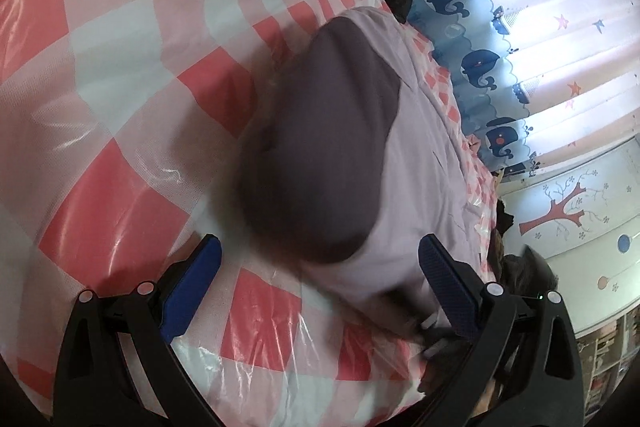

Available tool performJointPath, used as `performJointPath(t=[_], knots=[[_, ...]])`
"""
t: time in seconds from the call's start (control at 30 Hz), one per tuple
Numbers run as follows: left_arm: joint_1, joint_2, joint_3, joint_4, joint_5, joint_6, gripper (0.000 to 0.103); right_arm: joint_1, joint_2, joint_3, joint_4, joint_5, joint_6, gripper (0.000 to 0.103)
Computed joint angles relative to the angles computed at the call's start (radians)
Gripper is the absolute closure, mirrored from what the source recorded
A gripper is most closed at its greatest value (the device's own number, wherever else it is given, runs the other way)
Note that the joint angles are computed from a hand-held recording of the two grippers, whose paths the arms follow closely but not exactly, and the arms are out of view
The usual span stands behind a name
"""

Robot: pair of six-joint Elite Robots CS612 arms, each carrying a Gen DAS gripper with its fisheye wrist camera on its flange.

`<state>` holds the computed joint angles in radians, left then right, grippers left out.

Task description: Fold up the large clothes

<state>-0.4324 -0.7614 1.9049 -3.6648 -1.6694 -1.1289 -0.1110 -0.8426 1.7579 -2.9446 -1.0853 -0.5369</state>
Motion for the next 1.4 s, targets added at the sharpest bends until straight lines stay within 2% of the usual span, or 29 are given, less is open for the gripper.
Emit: performJointPath(t=[0.1, 0.13, 0.23, 0.3, 0.33, 0.43, 0.47, 0.5, 0.53, 0.57, 0.6, 0.63, 0.67, 0.73, 0.77, 0.8, 0.83, 0.87, 0.93, 1.07, 1.1, 1.13, 1.17, 1.2, 1.23, 1.3, 1.33, 1.4], knots=[[0.013, 0.016, -0.025, 0.000, -0.035, -0.021, 0.008, -0.051, 0.027, -0.054, 0.123, 0.210, 0.191, 0.007], [0.017, 0.026, -0.046, 0.010, -0.047, -0.027, 0.008, -0.054, 0.031, -0.065, 0.143, 0.230, 0.210, 0.007], [0.031, 0.049, -0.098, 0.061, -0.102, -0.033, 0.008, -0.046, 0.026, -0.065, 0.153, 0.199, 0.165, 0.006], [0.029, 0.066, -0.131, 0.077, -0.102, -0.052, 0.008, -0.044, 0.024, -0.058, 0.145, 0.194, 0.133, 0.006], [0.025, 0.069, -0.138, 0.068, -0.083, -0.049, 0.008, -0.048, 0.023, -0.056, 0.150, 0.212, 0.118, 0.006], [0.011, 0.075, -0.141, 0.007, -0.021, -0.042, 0.008, -0.088, 0.003, -0.039, 0.243, 0.327, 0.057, 0.007], [0.011, 0.076, -0.144, 0.007, -0.017, -0.038, 0.008, -0.119, -0.011, -0.024, 0.275, 0.398, 0.039, 0.007], [0.009, 0.073, -0.148, 0.033, -0.014, -0.026, 0.008, -0.143, -0.020, -0.010, 0.274, 0.436, 0.046, 0.007], [0.008, 0.071, -0.156, 0.083, -0.018, -0.003, 0.008, -0.176, -0.031, 0.007, 0.261, 0.464, 0.078, 0.007], [0.009, 0.068, -0.152, 0.090, -0.021, -0.004, 0.008, -0.200, -0.037, 0.019, 0.245, 0.476, 0.117, 0.007], [0.008, 0.072, -0.151, 0.055, -0.014, -0.021, 0.008, -0.245, -0.043, 0.034, 0.241, 0.504, 0.177, 0.007], [0.006, 0.079, -0.148, -0.021, 0.001, -0.041, 0.008, -0.284, -0.045, 0.045, 0.244, 0.529, 0.238, 0.007], [0.005, 0.087, -0.148, -0.085, 0.009, -0.047, 0.008, -0.335, -0.046, 0.062, 0.239, 0.541, 0.334, 0.007], [0.002, 0.091, -0.147, -0.141, 0.030, -0.049, 0.008, -0.394, -0.046, 0.085, 0.213, 0.522, 0.443, 0.007], [-0.003, 0.087, -0.151, -0.121, 0.048, -0.030, 0.008, -0.429, -0.043, 0.102, 0.199, 0.513, 0.479, 0.007], [-0.005, 0.078, -0.147, -0.071, 0.058, -0.006, 0.008, -0.444, -0.034, 0.102, 0.203, 0.511, 0.496, 0.007], [-0.010, 0.067, -0.152, 0.007, 0.068, 0.018, 0.008, -0.460, -0.025, 0.103, 0.218, 0.524, 0.516, 0.007], [-0.015, 0.065, -0.160, 0.057, 0.075, 0.023, 0.008, -0.473, -0.008, 0.096, 0.253, 0.569, 0.525, 0.007], [-0.020, 0.065, -0.161, 0.061, 0.097, 0.013, 0.008, -0.480, 0.019, 0.083, 0.286, 0.643, 0.522, 0.007], [-0.024, 0.072, -0.160, 0.021, 0.116, -0.020, 0.008, -0.454, 0.067, 0.030, 0.299, 0.678, 0.551, 0.005], [-0.022, 0.076, -0.156, -0.003, 0.116, -0.035, 0.008, -0.448, 0.070, 0.023, 0.277, 0.679, 0.574, 0.005], [-0.023, 0.080, -0.151, -0.037, 0.122, -0.052, 0.008, -0.449, 0.076, 0.024, 0.216, 0.720, 0.609, 0.005], [-0.025, 0.084, -0.151, -0.068, 0.132, -0.058, 0.008, -0.454, 0.082, 0.026, 0.149, 0.790, 0.608, 0.005], [-0.027, 0.084, -0.150, -0.082, 0.144, -0.053, 0.008, -0.459, 0.079, 0.031, 0.123, 0.818, 0.589, 0.005], [-0.030, 0.083, -0.144, -0.091, 0.156, -0.047, 0.008, -0.461, 0.067, 0.036, 0.140, 0.805, 0.551, 0.005], [-0.029, 0.077, -0.143, -0.060, 0.160, -0.028, 0.008, -0.456, 0.046, 0.030, 0.284, 0.698, 0.480, 0.005], [-0.030, 0.073, -0.141, -0.034, 0.159, -0.030, 0.008, -0.452, 0.053, 0.021, 0.328, 0.672, 0.477, 0.005], [-0.027, 0.066, -0.146, 0.044, 0.146, -0.025, 0.008, -0.448, 0.064, 0.013, 0.337, 0.646, 0.498, 0.005]])
